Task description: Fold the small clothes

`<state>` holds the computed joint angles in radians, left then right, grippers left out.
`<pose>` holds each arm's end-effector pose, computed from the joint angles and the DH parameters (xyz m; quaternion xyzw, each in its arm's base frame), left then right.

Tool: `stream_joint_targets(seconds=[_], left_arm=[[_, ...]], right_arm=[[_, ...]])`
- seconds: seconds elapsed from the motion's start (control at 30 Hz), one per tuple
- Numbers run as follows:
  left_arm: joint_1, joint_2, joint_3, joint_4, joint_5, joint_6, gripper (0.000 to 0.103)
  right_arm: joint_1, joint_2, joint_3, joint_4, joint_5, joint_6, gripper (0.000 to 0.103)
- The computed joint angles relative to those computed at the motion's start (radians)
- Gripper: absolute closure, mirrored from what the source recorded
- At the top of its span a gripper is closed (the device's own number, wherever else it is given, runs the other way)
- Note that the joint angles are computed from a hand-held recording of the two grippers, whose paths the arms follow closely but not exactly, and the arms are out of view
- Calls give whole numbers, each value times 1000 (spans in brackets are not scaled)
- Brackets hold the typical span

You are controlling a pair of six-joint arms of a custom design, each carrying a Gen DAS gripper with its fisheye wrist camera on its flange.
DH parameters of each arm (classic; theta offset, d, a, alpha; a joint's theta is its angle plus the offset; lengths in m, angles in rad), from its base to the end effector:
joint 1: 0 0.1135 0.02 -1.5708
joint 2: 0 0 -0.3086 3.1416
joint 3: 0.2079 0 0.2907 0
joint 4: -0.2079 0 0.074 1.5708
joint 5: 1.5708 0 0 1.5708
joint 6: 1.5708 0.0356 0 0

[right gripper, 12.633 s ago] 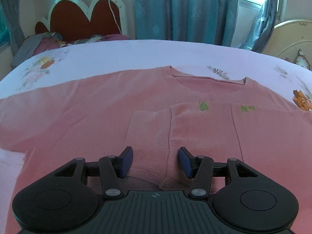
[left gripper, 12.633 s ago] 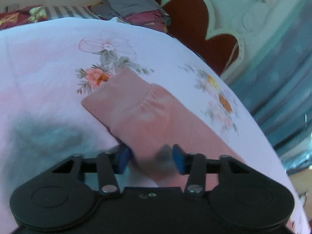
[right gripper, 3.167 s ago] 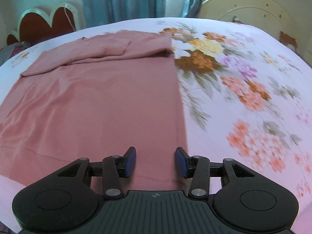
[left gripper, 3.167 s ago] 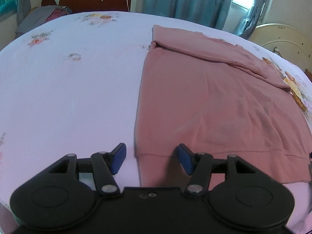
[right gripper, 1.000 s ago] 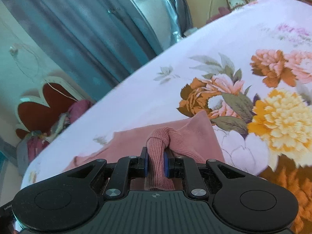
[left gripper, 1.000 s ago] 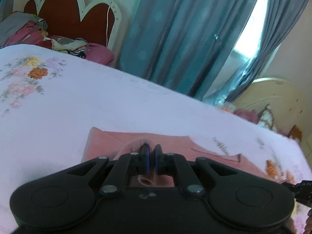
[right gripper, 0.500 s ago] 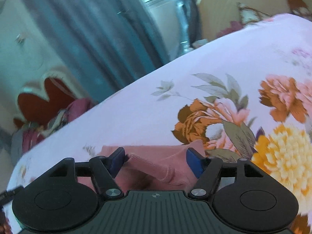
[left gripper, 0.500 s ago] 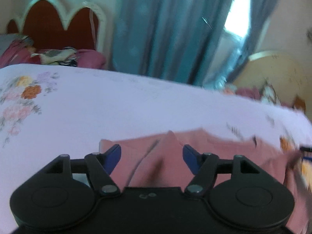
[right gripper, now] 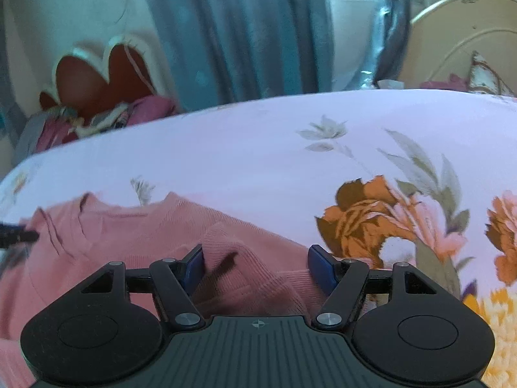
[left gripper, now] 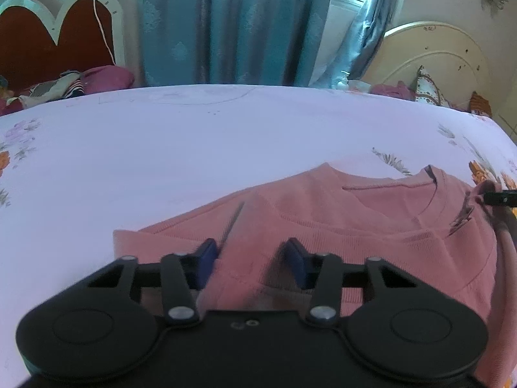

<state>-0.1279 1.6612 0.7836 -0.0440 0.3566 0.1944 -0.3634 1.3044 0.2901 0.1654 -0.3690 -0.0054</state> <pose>0.3363 -0.0558 0.1549 0.2055 0.9116 -0.1576 0.3193 0.2016 -0.0629 0.1209 0.1000 0.9165 0.1051 0.3728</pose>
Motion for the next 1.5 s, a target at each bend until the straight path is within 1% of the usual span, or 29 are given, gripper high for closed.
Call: stream_joint_targets(seconds=[0.07, 0.1, 0.13, 0.17, 0.2, 0.23, 0.3, 0.37, 0.4, 0.53, 0.6, 0.63, 0.7, 0.8, 0.83, 0.9, 1.0, 1.03, 1.07, 1.1, 1.13, 1.17, 1.2, 1.23, 1.27, 1.3, 1.43, 1.5], left_arm=[[14, 3, -2, 4, 20, 7, 71], [19, 3, -5, 7, 24, 16, 77], [25, 1, -11, 14, 30, 21, 80], [30, 1, -12, 17, 39, 20, 83], [35, 1, -14, 22, 49, 20, 89], [36, 0, -18, 30, 56, 17, 91], [34, -6, -28, 48, 61, 5, 94], [27, -36, -60, 97, 45, -13, 95], [25, -60, -86, 140, 35, -32, 95], [61, -149, -174, 292, 22, -145, 95], [63, -163, -207, 365, -33, -203, 95], [55, -151, -212, 389, -74, -218, 95], [33, -113, -199, 383, -120, -237, 95], [-18, -78, -200, 412, -208, -222, 95], [-30, -56, -186, 402, -234, -220, 95], [-36, -19, -157, 362, -260, -200, 95], [-52, -2, -143, 334, -294, -162, 93], [-46, -16, -151, 327, -292, -151, 88], [-43, -30, -156, 317, -290, -146, 87], [-39, -47, -163, 309, -287, -143, 81], [-32, -65, -170, 304, -281, -141, 76], [-23, -88, -184, 301, -266, -142, 74], [-14, -114, -196, 294, -251, -143, 66], [-3, -143, -210, 287, -242, -144, 52], [6, -178, -229, 284, -235, -146, 46], [14, -207, -244, 283, -224, -147, 42], [22, -345, -297, 209, -167, -155, 42], [4, -387, -315, 178, -150, -154, 42]], right_arm=[[-4, -4, -11, 10, -38, -18, 36], [2, -14, -15, 7, -33, -32, 47], [1, -16, -15, 2, -34, -39, 53], [-9, -23, -16, -2, -48, -43, 56], [-20, -22, -13, -4, -64, -44, 56], [-22, -17, -9, -7, -62, -42, 57], [-2, -3, 8, -26, -25, -41, 89], [4, -19, 4, -22, -16, -33, 89], [1, -42, -7, -14, -18, -20, 93], [-91, -226, -79, 45, -45, 86, 94], [-128, -249, -99, 74, -30, 142, 94], [-127, -226, -99, 86, -16, 152, 94], [-73, -153, -94, 114, 53, 169, 94], [6, -83, -98, 180, 154, 226, 94], [28, -51, -94, 197, 188, 240, 94], [71, 31, -74, 200, 244, 213, 94], [81, 40, -97, 236, 278, 195, 94], [73, 27, -101, 233, 271, 204, 93], [60, 6, -105, 222, 261, 216, 93], [50, -22, -111, 212, 258, 228, 93], [51, -76, -116, 174, 263, 228, 93], [60, -124, -121, 140, 279, 225, 93], [71, -179, -125, 99, 293, 222, 93], [79, -240, -132, 56, 293, 218, 93], [92, -295, -137, 12, 297, 214, 93], [126, -378, -136, -69, 318, 222, 93], [253, -532, -144, -206, 374, 275, 93], [380, -570, -139, -262, 451, 319, 93]])
